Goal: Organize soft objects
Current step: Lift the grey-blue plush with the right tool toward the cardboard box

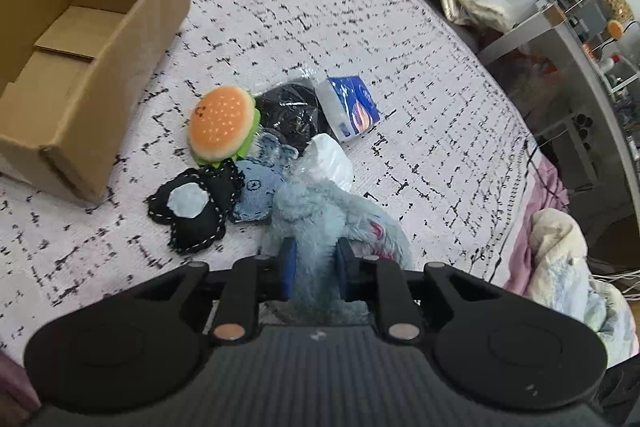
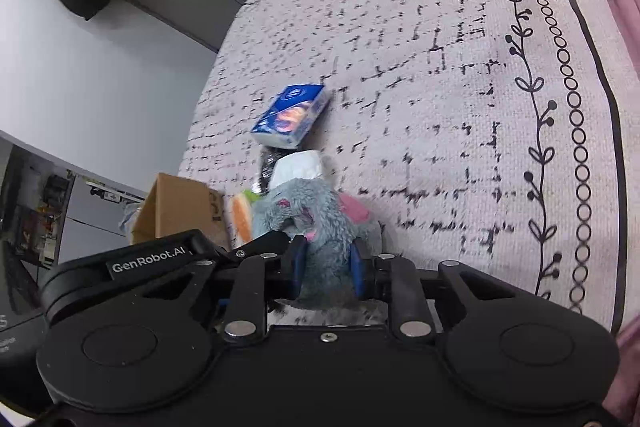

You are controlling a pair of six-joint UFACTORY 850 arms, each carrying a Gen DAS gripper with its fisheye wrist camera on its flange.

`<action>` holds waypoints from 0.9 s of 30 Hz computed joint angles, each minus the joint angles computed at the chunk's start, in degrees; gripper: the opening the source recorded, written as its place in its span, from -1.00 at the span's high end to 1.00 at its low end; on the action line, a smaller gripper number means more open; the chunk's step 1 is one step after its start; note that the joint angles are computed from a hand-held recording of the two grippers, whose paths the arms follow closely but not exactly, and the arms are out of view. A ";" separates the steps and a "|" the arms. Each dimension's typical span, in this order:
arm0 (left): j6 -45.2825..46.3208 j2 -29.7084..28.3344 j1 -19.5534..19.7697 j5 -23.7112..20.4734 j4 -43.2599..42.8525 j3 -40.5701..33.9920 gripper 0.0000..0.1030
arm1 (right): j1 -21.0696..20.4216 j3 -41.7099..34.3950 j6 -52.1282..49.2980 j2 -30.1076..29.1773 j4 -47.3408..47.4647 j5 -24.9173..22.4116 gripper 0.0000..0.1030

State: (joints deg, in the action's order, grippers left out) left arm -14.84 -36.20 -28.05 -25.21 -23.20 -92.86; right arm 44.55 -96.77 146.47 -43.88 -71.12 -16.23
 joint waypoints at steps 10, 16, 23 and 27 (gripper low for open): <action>24.37 8.44 1.56 4.66 -18.08 9.08 0.63 | 4.67 -1.88 -1.25 2.15 -1.28 -9.90 0.58; 36.84 12.31 3.48 4.77 -30.00 13.21 0.63 | 7.36 -4.78 -2.99 1.64 -3.34 -15.35 0.59; 50.60 14.83 5.51 4.18 -42.41 15.79 0.63 | 8.83 -9.28 -7.31 -0.09 -2.90 -18.69 0.62; 54.54 15.49 7.01 2.61 -47.64 16.54 0.63 | 9.26 -12.55 -10.84 -1.56 -1.93 -20.13 0.63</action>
State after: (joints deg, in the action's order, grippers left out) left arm 39.71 -20.71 -21.04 -22.60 -70.84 -76.32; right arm 53.80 -109.31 135.63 -45.44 -73.05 -36.36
